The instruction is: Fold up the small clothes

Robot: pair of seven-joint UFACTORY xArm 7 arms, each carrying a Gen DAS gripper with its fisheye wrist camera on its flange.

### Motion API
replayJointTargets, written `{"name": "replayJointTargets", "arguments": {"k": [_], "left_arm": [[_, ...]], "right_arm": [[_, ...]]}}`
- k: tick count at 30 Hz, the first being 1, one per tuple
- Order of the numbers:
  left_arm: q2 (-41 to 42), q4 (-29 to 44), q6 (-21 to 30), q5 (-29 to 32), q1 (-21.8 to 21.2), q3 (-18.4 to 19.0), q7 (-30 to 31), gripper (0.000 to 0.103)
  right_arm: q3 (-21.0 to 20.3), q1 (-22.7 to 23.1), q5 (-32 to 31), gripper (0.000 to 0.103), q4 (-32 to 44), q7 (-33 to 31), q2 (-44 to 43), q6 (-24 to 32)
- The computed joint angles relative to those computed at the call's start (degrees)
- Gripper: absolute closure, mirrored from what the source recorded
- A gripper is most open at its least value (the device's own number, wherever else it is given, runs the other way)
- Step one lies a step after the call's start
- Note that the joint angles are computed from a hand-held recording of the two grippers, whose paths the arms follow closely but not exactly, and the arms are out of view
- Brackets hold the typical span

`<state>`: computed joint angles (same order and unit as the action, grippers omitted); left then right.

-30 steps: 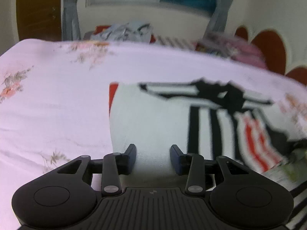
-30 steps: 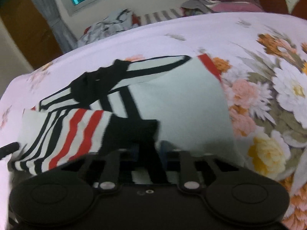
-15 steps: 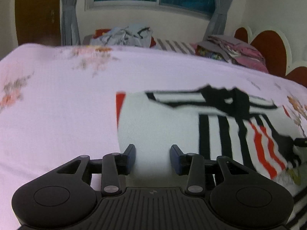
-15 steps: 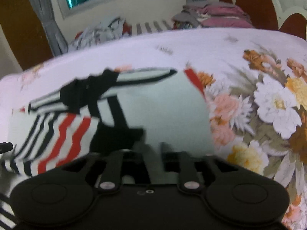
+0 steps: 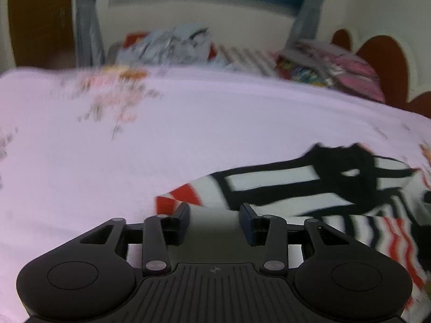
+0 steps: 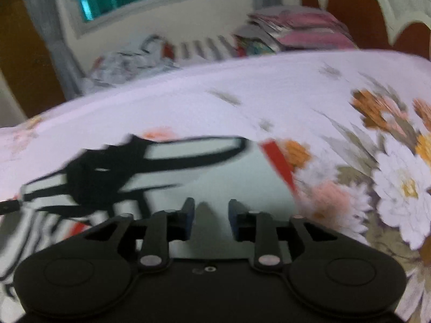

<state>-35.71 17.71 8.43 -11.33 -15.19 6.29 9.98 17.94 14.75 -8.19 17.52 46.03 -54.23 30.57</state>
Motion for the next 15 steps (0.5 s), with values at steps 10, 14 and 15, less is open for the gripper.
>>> {"name": "replayJointTargets", "arguments": {"k": [10,14,15], "left_arm": [[-3.79,-3.84,0.43,0.97,-4.28,-9.70,-9.86,0.062],[-9.54,-7.94,2.81,4.94,-2.13,-6.99,-7.72,0.063],[-12.93,-9.87,3.70,5.99,-1.55,-5.50,-5.70,0.063]], "right_arm": [[6.44,5.31,-1.40,0.076,12.72,0.09,23.93,-7.24],[6.73,4.22,-5.51,0.080,10.91,2.44,18.95,-0.86],[7.37,3.21,-6.83,0.080,9.81,3.86,15.77,3.04]]}}
